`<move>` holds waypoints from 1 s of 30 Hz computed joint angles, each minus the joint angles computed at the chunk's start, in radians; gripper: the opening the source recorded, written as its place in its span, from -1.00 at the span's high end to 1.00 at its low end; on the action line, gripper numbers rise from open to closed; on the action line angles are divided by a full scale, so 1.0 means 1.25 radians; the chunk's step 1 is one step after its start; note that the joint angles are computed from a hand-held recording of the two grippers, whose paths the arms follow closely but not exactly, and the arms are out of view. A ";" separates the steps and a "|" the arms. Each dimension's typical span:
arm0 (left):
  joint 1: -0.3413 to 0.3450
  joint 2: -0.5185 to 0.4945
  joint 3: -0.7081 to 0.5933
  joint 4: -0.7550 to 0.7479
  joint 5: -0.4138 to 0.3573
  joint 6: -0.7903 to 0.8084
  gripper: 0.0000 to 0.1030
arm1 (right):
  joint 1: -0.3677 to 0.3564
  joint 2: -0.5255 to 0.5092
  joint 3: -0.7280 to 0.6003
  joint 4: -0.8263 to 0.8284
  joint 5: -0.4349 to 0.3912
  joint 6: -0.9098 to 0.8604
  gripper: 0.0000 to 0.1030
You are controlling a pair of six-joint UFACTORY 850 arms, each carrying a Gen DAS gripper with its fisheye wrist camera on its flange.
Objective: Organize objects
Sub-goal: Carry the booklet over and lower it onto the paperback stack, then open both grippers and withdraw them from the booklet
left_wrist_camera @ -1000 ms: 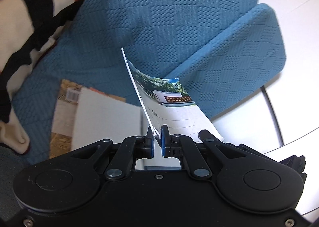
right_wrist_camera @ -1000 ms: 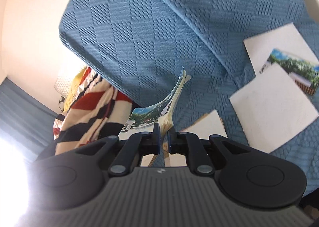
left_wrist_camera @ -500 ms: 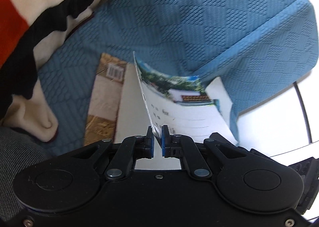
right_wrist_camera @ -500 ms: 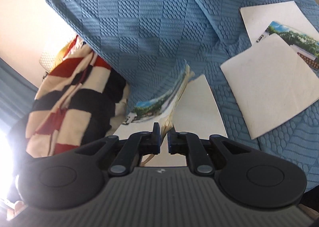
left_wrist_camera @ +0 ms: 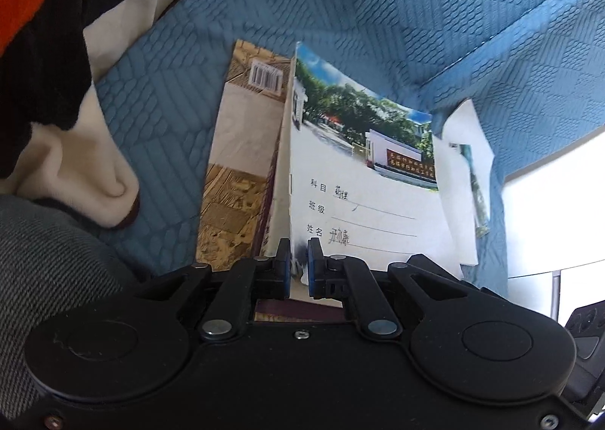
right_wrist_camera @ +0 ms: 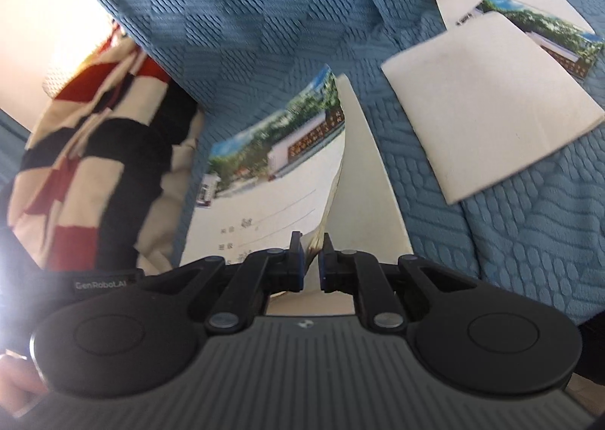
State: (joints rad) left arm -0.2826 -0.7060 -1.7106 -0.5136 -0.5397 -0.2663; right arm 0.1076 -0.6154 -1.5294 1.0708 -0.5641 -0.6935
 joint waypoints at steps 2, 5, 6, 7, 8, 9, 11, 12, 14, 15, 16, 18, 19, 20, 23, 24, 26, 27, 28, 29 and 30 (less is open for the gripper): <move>-0.005 0.000 -0.001 0.020 0.000 -0.013 0.83 | 0.001 -0.001 -0.001 -0.015 -0.003 0.012 0.77; -0.008 0.004 0.000 0.032 0.002 -0.021 0.83 | 0.005 -0.003 -0.013 -0.070 -0.004 0.052 0.74; -0.010 0.008 0.004 0.039 0.008 -0.023 0.80 | 0.007 -0.006 -0.021 -0.103 -0.009 0.080 0.65; -0.010 0.012 0.005 0.047 0.011 -0.029 0.73 | 0.008 -0.009 -0.030 -0.139 -0.016 0.113 0.49; -0.011 0.014 0.005 0.055 0.012 -0.038 0.67 | 0.010 -0.009 -0.035 -0.171 -0.021 0.142 0.37; -0.012 0.019 0.008 0.066 0.013 -0.049 0.49 | 0.010 -0.008 -0.036 -0.188 -0.023 0.156 0.10; -0.016 0.028 0.010 0.096 0.012 -0.070 0.30 | 0.008 0.007 -0.020 -0.171 -0.016 0.136 -0.16; -0.017 0.035 0.014 0.100 0.015 -0.068 0.29 | 0.005 0.014 -0.012 -0.159 -0.015 0.124 -0.17; -0.020 0.047 0.017 0.110 0.016 -0.067 0.23 | 0.000 0.026 -0.003 -0.155 -0.019 0.114 -0.17; -0.023 0.054 0.018 0.127 0.018 -0.077 0.18 | -0.002 0.034 0.003 -0.155 -0.015 0.109 -0.17; -0.027 0.063 0.020 0.148 0.023 -0.090 0.15 | -0.004 0.044 0.009 -0.149 -0.009 0.098 -0.17; -0.033 0.081 0.024 0.181 0.036 -0.115 0.15 | -0.011 0.063 0.019 -0.123 -0.002 0.064 -0.17; -0.036 0.094 0.028 0.195 0.050 -0.127 0.15 | -0.014 0.076 0.027 -0.100 0.005 0.042 -0.17; -0.039 0.105 0.030 0.212 0.061 -0.135 0.15 | -0.018 0.090 0.035 -0.069 0.016 0.012 -0.17; -0.049 0.131 0.019 0.260 0.077 -0.161 0.12 | -0.031 0.126 0.043 0.005 0.024 -0.078 -0.17; -0.051 0.138 0.014 0.264 0.082 -0.156 0.11 | -0.035 0.138 0.045 0.022 0.028 -0.100 -0.17; -0.058 0.151 0.004 0.297 0.093 -0.168 0.09 | -0.042 0.159 0.046 0.051 0.032 -0.149 -0.17; -0.063 0.158 0.001 0.318 0.098 -0.179 0.08 | -0.045 0.170 0.047 0.062 0.035 -0.172 -0.17; -0.067 0.162 -0.003 0.327 0.099 -0.181 0.07 | -0.047 0.182 0.051 0.075 0.039 -0.198 -0.17; -0.071 0.161 -0.014 0.342 0.092 -0.188 0.07 | -0.050 0.192 0.054 0.085 0.042 -0.218 -0.17; -0.077 0.162 -0.022 0.373 0.083 -0.208 0.07 | -0.053 0.202 0.057 0.092 0.044 -0.235 -0.17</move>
State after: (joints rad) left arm -0.3791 -0.5040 -1.7387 -0.0469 -0.4363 -0.5264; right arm 0.0410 -0.3626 -1.4585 1.1854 -0.5089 -0.9873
